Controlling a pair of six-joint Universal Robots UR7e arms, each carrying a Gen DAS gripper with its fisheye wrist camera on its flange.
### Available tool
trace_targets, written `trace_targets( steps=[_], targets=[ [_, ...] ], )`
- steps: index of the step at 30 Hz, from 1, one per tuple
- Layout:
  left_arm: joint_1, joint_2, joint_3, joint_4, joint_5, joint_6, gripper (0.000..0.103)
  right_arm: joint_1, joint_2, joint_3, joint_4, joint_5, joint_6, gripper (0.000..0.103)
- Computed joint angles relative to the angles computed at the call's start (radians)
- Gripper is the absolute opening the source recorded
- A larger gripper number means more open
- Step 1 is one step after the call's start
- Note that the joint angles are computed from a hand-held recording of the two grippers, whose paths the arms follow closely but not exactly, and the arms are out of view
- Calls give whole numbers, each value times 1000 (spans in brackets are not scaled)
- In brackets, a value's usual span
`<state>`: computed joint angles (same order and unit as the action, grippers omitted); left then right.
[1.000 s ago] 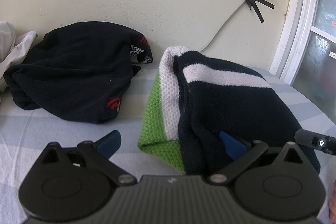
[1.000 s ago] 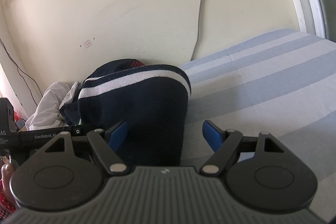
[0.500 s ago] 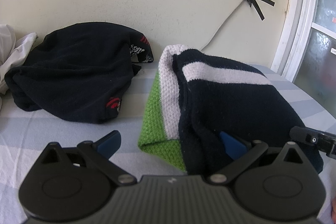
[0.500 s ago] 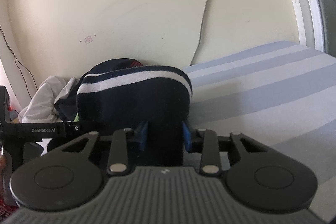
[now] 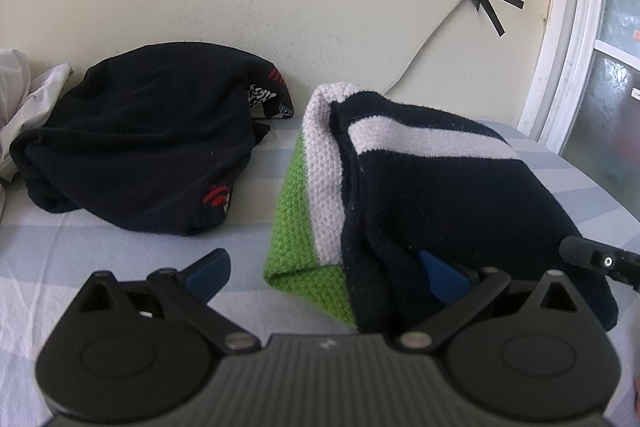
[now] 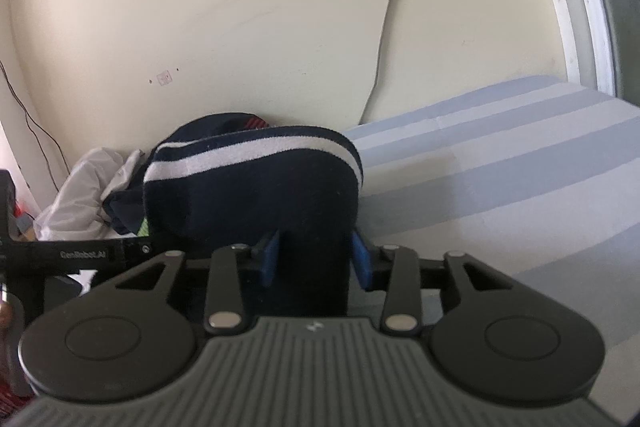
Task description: Fold small clothes
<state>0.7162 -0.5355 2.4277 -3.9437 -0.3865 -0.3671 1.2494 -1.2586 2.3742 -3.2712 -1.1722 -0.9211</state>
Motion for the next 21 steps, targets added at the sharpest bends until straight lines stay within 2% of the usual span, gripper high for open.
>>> trace_targets(
  steps=[4,9,17,19,21],
  targets=[
    [2,-3,2,1,-3,0,103,-5,-6,-7,18,9,25,54],
    [2,-3,1,2,-4,-1,103,-7,-12,-3,23,19,10,61],
    [7,1,0,-10,-14,5,103,-14,-18,-6,38,30,15,68],
    [13,-7,7,-20,-40,8,103,-14,-19,-6,45,32,14,71],
    [31,-29,22,-38,-98,14,103,-14,-22,-9,59,32,16,74]
  ],
)
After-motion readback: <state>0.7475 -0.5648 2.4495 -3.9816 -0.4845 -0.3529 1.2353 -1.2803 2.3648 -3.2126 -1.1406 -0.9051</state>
